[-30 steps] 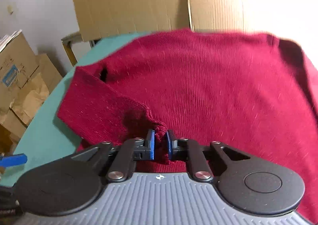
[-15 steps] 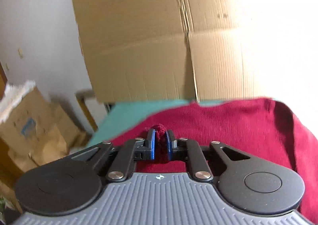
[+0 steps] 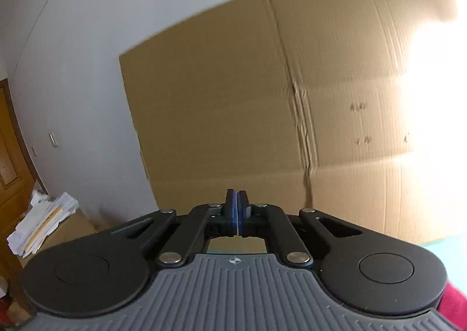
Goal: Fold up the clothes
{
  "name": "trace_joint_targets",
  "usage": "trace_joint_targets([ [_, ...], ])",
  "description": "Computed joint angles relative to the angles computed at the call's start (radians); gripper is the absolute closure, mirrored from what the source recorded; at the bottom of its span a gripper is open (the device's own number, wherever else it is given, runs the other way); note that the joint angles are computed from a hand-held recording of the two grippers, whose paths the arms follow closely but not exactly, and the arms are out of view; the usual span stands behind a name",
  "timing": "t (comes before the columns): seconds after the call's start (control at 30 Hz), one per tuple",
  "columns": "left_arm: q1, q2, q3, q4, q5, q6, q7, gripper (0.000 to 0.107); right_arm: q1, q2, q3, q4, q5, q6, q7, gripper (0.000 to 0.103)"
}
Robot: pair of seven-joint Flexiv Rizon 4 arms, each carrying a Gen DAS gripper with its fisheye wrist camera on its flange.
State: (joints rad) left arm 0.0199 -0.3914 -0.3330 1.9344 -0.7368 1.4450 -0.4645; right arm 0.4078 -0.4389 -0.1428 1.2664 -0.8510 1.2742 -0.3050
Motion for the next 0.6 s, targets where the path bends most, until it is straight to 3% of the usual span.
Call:
trace_joint_targets([
  [0.1,0.005,0.008,-0.005,0.026,-0.019,0.039,-0.029,0.029,-0.065,0.011,0.099,0.041,0.126,-0.034,-0.180,0.093],
  [0.17,-0.019,0.019,0.044,0.045,0.019,0.039,-0.088,0.029,-0.095,0.015,0.150,0.101,0.226,-0.078,-0.270,0.078],
  [0.33,-0.071,0.042,0.146,0.090,0.151,0.059,-0.247,0.029,-0.103,-0.058,0.178,0.183,0.368,-0.115,-0.359,0.073],
  [0.47,-0.069,0.053,0.155,0.120,0.231,0.084,-0.312,0.029,-0.041,-0.175,0.113,0.120,0.333,-0.121,-0.395,0.052],
  [0.6,-0.057,0.057,0.145,0.135,0.269,0.107,-0.377,0.024,0.015,-0.256,0.009,0.045,0.273,-0.220,-0.301,0.056],
])
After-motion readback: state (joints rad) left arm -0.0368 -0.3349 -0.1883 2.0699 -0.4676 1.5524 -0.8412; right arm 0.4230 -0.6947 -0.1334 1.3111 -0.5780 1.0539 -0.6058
